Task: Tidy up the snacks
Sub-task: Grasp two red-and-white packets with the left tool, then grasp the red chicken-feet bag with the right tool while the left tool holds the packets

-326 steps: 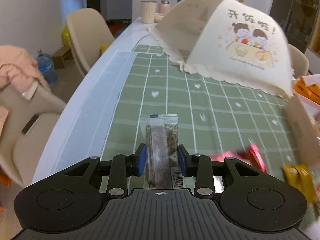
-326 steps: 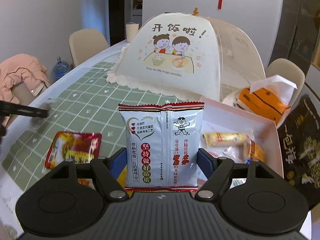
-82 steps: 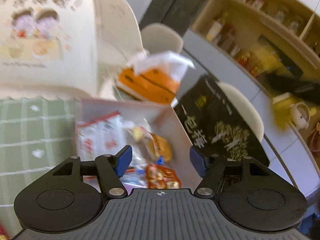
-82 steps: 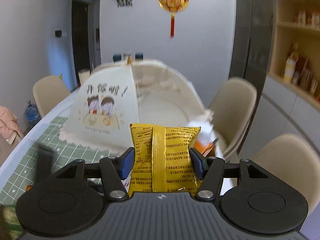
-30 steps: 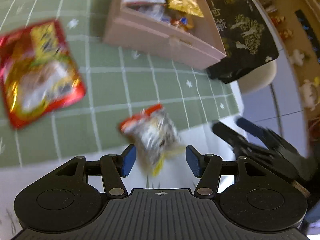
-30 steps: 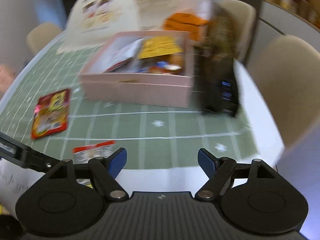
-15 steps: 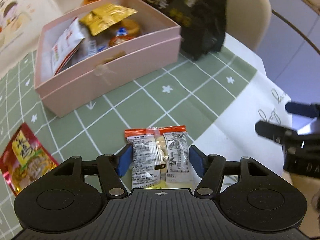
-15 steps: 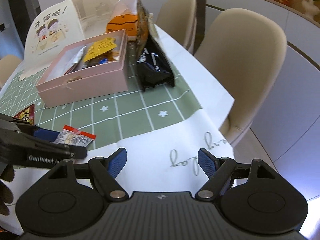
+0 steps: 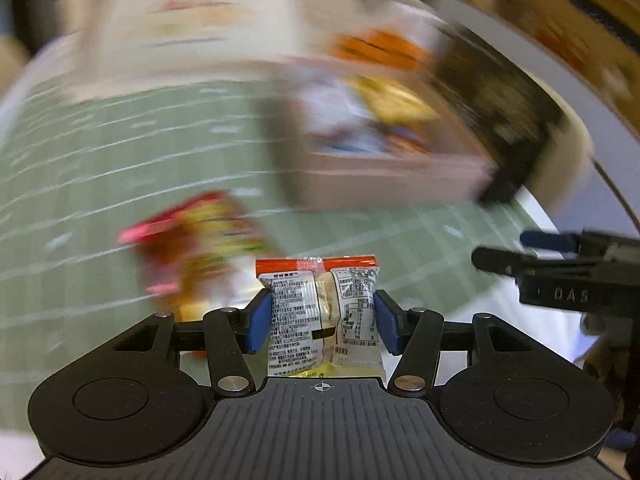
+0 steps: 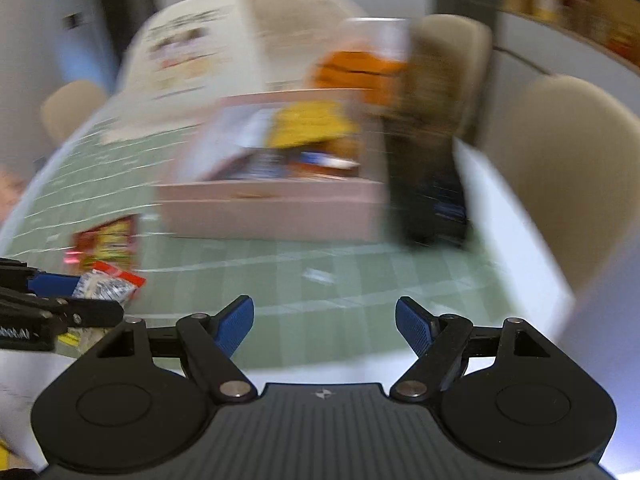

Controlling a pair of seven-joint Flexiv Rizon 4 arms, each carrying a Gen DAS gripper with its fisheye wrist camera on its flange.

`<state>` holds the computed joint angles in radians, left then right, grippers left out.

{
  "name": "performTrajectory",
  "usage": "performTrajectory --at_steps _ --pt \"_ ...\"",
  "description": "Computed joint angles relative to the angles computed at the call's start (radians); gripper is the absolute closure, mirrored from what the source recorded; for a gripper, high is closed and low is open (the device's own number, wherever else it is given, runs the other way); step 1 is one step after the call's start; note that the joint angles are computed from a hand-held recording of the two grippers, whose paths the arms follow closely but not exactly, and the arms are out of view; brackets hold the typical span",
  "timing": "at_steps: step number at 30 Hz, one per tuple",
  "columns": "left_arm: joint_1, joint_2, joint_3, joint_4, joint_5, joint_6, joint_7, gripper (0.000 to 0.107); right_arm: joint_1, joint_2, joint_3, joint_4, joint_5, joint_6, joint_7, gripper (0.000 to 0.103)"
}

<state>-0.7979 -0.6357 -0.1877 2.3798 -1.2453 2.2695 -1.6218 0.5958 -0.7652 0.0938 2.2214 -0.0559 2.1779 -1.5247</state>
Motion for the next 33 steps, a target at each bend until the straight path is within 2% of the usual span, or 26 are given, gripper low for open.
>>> performTrajectory --at_steps 4,7,10,11,12,13,15,19,20,23,27,30,33 --pt "-0.027 0.05 -0.039 0.138 -0.144 0.047 -0.186 0.047 -0.04 -0.037 0.108 -0.099 -0.189 -0.12 0.02 0.024" --pt "-0.023 0.064 -0.058 0.215 -0.145 0.038 -0.322 0.047 -0.003 -0.084 0.139 -0.192 -0.255 -0.208 0.051 0.024" --pt "-0.02 0.069 -0.055 0.249 -0.124 0.012 -0.378 0.047 0.055 -0.13 0.139 -0.289 -0.264 -0.303 0.112 0.024" --pt "-0.021 0.069 -0.051 0.256 -0.114 0.009 -0.391 0.047 0.093 -0.138 0.115 -0.314 -0.247 -0.326 0.136 0.024" --pt "-0.024 0.068 -0.047 0.257 -0.111 0.007 -0.395 0.047 0.156 -0.144 0.06 -0.325 -0.213 -0.304 0.152 0.018" --pt "-0.027 0.065 -0.043 0.256 -0.112 0.005 -0.394 0.047 0.218 -0.152 0.005 -0.331 -0.18 -0.275 0.158 0.017" --pt "-0.029 0.064 -0.038 0.256 -0.111 0.0 -0.389 0.047 0.288 -0.16 -0.056 -0.341 -0.147 -0.269 0.157 0.015" --pt "-0.036 0.067 -0.038 0.257 -0.129 -0.008 -0.368 0.047 0.356 -0.174 -0.123 -0.331 -0.123 -0.234 0.102 0.008" --pt "-0.034 0.068 -0.037 0.257 -0.123 -0.01 -0.368 0.047 0.361 -0.176 -0.126 -0.328 -0.117 -0.225 0.088 0.008" --pt "-0.036 0.059 -0.034 0.25 -0.108 -0.008 -0.37 0.047 0.3 -0.162 -0.072 -0.323 -0.143 -0.247 0.067 0.009" --pt "-0.025 0.055 -0.02 0.243 -0.061 -0.015 -0.363 0.047 0.209 -0.141 0.006 -0.3 -0.188 -0.267 0.06 0.031" --pt "-0.02 0.049 -0.006 0.231 -0.028 -0.024 -0.354 0.047 0.188 -0.117 0.008 -0.248 -0.195 -0.251 0.042 0.036" --pt "-0.019 0.04 0.005 0.215 -0.003 -0.034 -0.346 0.047 0.185 -0.086 -0.007 -0.176 -0.183 -0.222 0.01 0.036"
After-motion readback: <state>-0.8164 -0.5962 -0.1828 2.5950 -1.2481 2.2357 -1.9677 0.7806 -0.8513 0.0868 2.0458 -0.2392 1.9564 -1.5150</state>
